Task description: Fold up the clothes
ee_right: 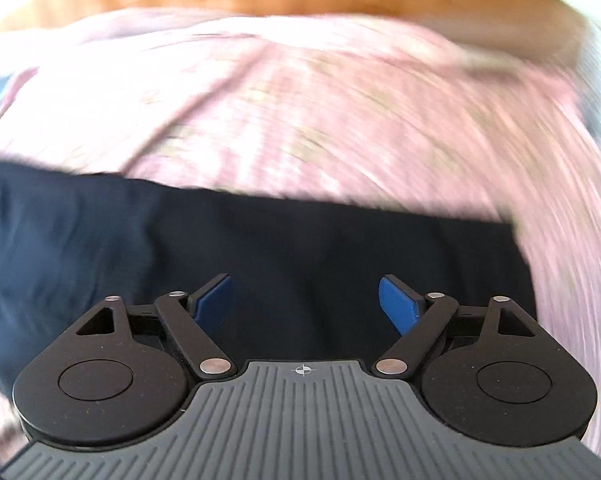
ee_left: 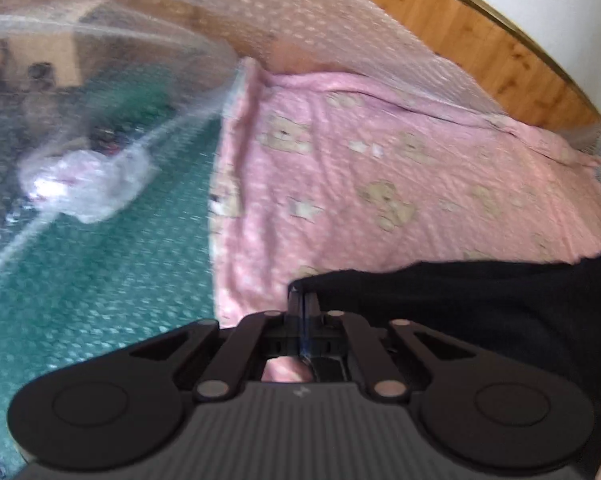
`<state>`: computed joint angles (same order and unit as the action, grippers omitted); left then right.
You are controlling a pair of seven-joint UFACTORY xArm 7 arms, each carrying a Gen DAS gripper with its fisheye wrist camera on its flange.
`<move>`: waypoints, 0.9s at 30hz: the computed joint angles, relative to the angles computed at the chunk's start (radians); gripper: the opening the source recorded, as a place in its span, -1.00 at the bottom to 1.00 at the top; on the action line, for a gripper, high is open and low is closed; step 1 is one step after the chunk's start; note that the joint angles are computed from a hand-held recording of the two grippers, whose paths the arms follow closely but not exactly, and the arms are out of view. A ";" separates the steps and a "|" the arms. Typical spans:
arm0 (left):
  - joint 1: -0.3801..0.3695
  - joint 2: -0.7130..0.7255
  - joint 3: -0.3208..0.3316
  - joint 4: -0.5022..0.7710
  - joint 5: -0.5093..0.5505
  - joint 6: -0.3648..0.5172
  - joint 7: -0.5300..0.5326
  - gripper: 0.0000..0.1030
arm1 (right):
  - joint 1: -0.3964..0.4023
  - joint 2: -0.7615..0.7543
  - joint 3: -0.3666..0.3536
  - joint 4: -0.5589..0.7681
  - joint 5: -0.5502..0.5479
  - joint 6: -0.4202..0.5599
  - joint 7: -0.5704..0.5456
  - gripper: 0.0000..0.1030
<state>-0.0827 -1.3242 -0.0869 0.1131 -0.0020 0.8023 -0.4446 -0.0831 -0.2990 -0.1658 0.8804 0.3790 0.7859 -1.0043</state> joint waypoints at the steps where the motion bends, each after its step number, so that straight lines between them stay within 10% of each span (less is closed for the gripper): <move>1: 0.020 0.014 -0.026 0.009 0.007 -0.002 -0.027 -0.99 | 0.029 0.028 0.000 0.023 0.023 0.003 -0.061 0.70; 13: 0.096 0.329 -0.178 0.191 0.169 0.123 -0.217 -1.00 | -0.009 0.407 0.105 0.311 -0.095 0.061 -0.306 0.26; 19: 0.042 0.236 -0.104 0.187 0.154 0.178 -0.256 -0.97 | -0.095 0.531 0.127 0.456 -0.104 0.129 -0.418 0.44; 27: -0.078 0.314 -0.251 0.346 0.070 0.171 -0.422 -0.81 | -0.181 0.704 0.154 0.711 -0.106 0.368 -0.443 0.05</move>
<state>-0.1602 -1.0106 -0.3376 0.4595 0.0683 0.9731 -0.8668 -0.2646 0.4054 -0.0121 1.5911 0.2726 1.1539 -1.4472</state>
